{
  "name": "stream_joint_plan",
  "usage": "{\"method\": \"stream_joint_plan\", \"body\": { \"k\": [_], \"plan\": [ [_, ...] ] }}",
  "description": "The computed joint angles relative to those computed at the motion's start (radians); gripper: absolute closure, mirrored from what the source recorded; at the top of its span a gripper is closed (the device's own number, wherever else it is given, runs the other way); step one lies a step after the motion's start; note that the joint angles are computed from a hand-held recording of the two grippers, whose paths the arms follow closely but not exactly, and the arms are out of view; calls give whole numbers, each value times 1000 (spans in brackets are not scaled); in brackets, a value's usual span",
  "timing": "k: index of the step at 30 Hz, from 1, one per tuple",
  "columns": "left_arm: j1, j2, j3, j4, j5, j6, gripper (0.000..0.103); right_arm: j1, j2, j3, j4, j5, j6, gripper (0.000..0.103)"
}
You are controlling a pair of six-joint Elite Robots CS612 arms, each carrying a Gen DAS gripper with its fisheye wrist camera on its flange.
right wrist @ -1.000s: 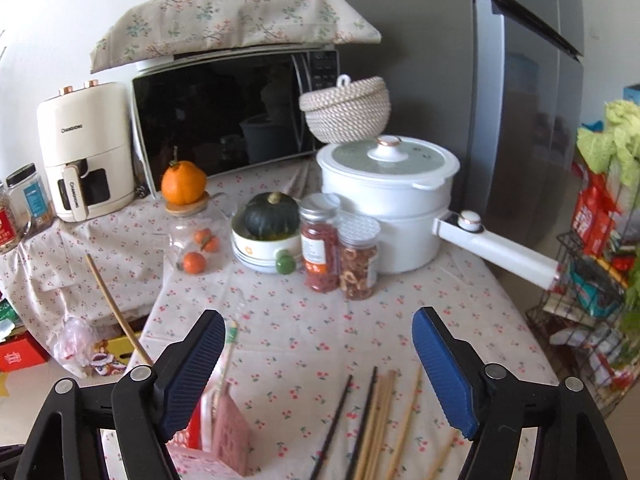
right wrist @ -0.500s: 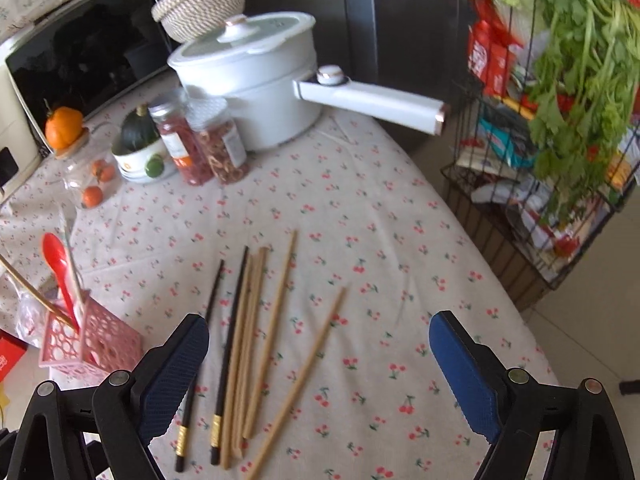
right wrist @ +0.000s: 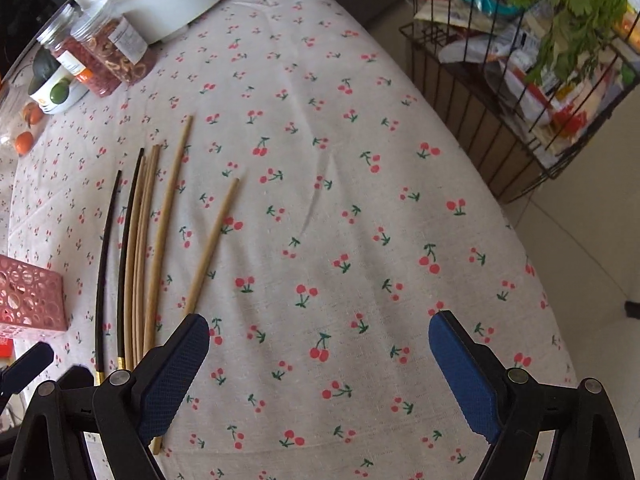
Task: Organize utensils
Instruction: 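Grasp another wooden chopstick from the pile with the left tool, then lift the wooden chopstick with the left tool toward the pink basket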
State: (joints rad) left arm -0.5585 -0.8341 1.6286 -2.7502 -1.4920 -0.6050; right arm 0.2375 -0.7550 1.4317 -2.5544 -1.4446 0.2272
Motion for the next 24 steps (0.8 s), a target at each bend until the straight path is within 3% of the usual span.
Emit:
{"method": "stream_joint_plan", "body": {
  "k": [8,17,24],
  "plan": [
    [23,109,-179,73,-27,20,83,-5,27,-16,-67,20,-44,19],
    [35,206,-334,173,-2,48,88,-11,60,-61,-81,18,-52,19],
    [27,227,-365,212,77,77,97,-15,74,-82,-43,-2,-70,19]
  ]
}}
